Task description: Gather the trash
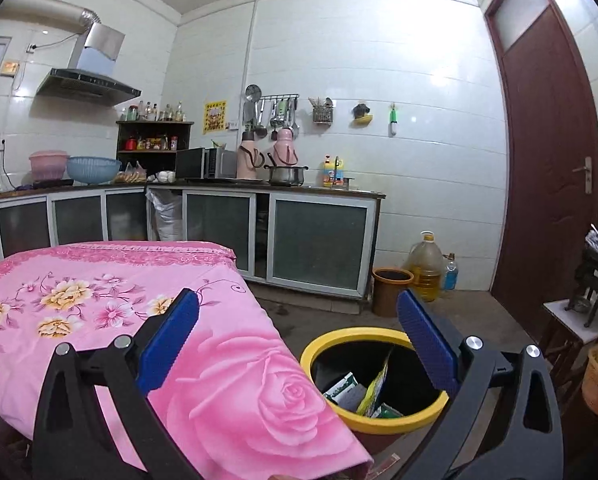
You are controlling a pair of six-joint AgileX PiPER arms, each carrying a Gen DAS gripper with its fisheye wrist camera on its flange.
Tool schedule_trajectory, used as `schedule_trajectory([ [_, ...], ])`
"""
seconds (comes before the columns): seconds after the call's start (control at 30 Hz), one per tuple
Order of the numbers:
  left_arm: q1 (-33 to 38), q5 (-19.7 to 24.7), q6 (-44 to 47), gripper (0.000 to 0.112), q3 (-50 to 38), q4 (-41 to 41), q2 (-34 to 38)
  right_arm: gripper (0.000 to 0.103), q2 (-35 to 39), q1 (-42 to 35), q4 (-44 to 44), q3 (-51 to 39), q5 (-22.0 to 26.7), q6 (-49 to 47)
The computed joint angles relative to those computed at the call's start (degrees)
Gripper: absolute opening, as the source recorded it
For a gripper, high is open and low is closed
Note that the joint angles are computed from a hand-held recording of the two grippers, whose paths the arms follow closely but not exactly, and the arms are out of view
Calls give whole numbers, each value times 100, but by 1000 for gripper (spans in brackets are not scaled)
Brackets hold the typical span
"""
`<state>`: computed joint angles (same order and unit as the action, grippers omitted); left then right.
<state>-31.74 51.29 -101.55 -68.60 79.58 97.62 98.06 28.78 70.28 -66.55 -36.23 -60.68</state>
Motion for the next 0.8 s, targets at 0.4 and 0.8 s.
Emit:
schedule_trajectory([
  [0.4, -321, 367, -530, 95, 399, -338, -7, 95, -50, 39, 103, 501, 385, 191],
  [0.8, -212, 46, -343, 95, 378, -661, -68, 95, -189, 12, -173, 701, 507, 562],
])
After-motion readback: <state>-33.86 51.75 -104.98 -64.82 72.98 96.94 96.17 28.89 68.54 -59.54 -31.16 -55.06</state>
